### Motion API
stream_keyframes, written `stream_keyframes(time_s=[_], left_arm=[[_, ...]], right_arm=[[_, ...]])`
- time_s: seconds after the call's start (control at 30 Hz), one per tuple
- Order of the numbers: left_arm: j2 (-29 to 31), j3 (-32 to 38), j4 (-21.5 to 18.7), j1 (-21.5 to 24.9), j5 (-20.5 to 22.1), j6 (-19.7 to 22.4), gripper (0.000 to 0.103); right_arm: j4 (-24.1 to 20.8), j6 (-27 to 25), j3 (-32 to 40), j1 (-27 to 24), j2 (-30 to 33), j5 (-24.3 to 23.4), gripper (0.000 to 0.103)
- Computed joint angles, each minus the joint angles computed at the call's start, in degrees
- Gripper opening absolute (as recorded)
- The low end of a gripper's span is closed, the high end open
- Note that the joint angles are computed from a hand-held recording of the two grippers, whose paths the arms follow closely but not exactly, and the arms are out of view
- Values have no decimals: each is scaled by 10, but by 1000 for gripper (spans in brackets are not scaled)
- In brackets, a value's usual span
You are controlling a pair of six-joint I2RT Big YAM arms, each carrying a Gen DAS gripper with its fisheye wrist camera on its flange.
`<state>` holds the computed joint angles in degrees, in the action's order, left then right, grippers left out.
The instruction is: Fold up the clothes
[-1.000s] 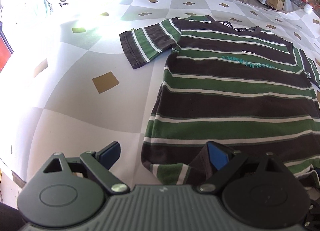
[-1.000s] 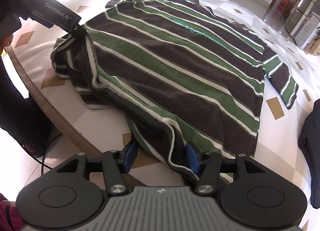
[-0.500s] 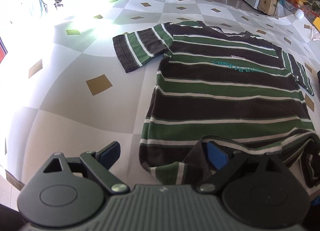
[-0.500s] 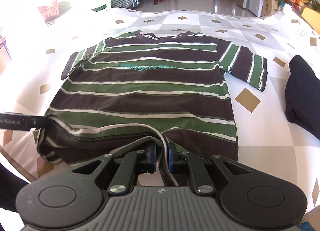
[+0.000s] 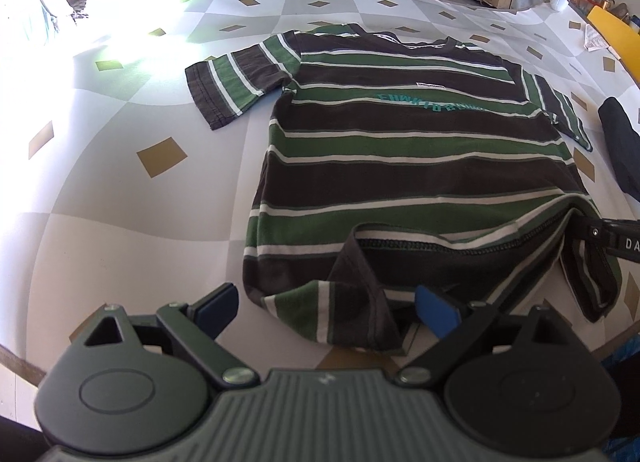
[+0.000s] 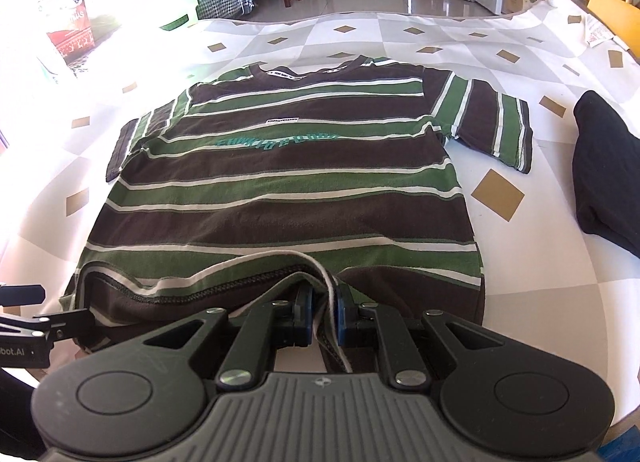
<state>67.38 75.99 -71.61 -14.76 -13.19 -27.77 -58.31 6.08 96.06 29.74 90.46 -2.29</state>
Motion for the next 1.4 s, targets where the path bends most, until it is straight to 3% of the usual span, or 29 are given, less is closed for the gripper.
stream_keyframes(time_s=[0.07, 0.2, 0.23, 0.3, 0.37, 0.47, 0.63, 0.87, 1.0, 1.03, 1.17, 1.23, 1.3, 1.4], left_arm=[[2, 0, -4, -5, -6, 6, 85], [4, -3, -14, -1, 2, 3, 50], [4, -4, -15, 0, 3, 1, 47], [1, -6, -13, -1, -6, 1, 24], [-7, -8, -3, -1, -17, -1, 16], [-12, -4, 2, -6, -68, -10, 11], [-19, 7, 5, -1, -120, -31, 11], [-34, 21, -7, 8, -126, -54, 11], [-47, 26, -23, -2, -139, -61, 13], [-50, 26, -28, -2, -140, -67, 14], [-59, 27, -37, -3, -127, -87, 20], [-61, 27, -39, -9, -131, -93, 25], [-60, 32, -41, -15, -141, -100, 42], [-61, 43, -39, -25, -159, -103, 45]], right_arm=[[0, 3, 0, -1, 0, -1, 11], [1, 6, 1, -2, 0, -3, 11], [1, 7, 1, -2, 0, -3, 11], [1, 8, 2, -2, -1, -2, 11], [2, 9, 1, -2, -2, -1, 11], [7, 11, -1, -3, -5, -1, 11], [13, 17, -2, -8, -12, -7, 11], [1, -10, -2, -14, -29, -12, 12], [-46, -46, 12, -23, -31, -38, 24], [-49, -50, 12, -26, -33, -49, 32], [-58, -63, 9, -37, -40, -70, 40], [-57, -49, 6, -43, -42, -72, 41], [-59, -27, 6, -50, -42, -80, 41], [-53, 11, 6, -65, -45, -106, 41]])
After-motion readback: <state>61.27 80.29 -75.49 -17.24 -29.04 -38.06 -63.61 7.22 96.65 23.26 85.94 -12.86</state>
